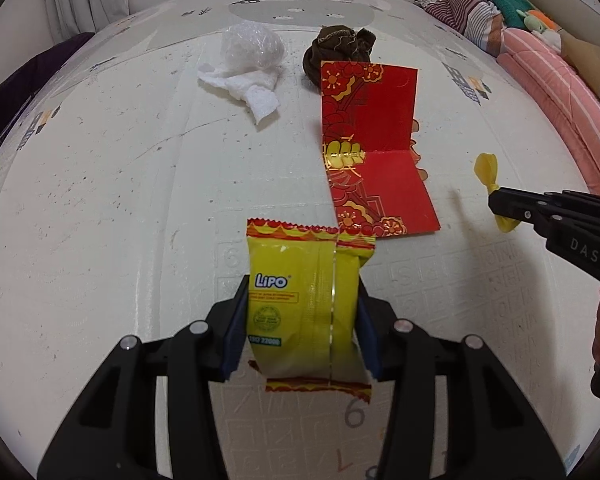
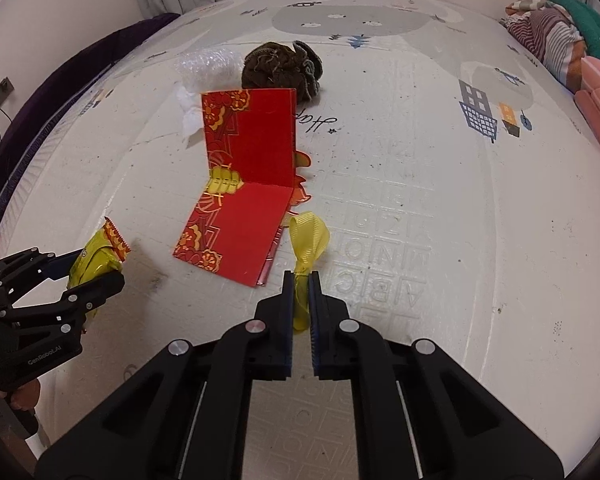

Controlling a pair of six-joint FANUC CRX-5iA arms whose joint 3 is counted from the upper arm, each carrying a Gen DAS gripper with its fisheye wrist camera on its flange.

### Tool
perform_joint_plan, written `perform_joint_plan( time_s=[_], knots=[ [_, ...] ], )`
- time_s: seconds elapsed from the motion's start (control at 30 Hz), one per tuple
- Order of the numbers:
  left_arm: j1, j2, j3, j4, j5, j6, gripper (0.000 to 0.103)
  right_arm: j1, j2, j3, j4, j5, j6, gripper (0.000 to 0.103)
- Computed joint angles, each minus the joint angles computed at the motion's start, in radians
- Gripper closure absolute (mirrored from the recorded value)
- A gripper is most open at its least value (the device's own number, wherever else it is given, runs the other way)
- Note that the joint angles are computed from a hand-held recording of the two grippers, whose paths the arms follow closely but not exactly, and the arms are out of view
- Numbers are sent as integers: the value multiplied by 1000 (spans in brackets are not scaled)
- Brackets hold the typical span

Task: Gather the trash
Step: 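Grasp the yellow ribbon bow with the right tool while the left tool holds the snack bag, then carry the snack bag and ribbon bow over to the grey bin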

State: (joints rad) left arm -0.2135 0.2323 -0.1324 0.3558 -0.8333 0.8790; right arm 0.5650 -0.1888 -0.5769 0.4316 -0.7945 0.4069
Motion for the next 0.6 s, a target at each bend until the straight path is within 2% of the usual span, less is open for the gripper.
perform_joint_plan(
  time_s=[0.4, 0.6],
  knots=[
    [90, -178, -85, -27, -55, 68, 56, 161, -38, 108, -49, -108, 75, 97],
    [189, -304, -145, -45, -93, 123, 56, 262, -18, 189, -76, -144, 150, 97]
  ],
)
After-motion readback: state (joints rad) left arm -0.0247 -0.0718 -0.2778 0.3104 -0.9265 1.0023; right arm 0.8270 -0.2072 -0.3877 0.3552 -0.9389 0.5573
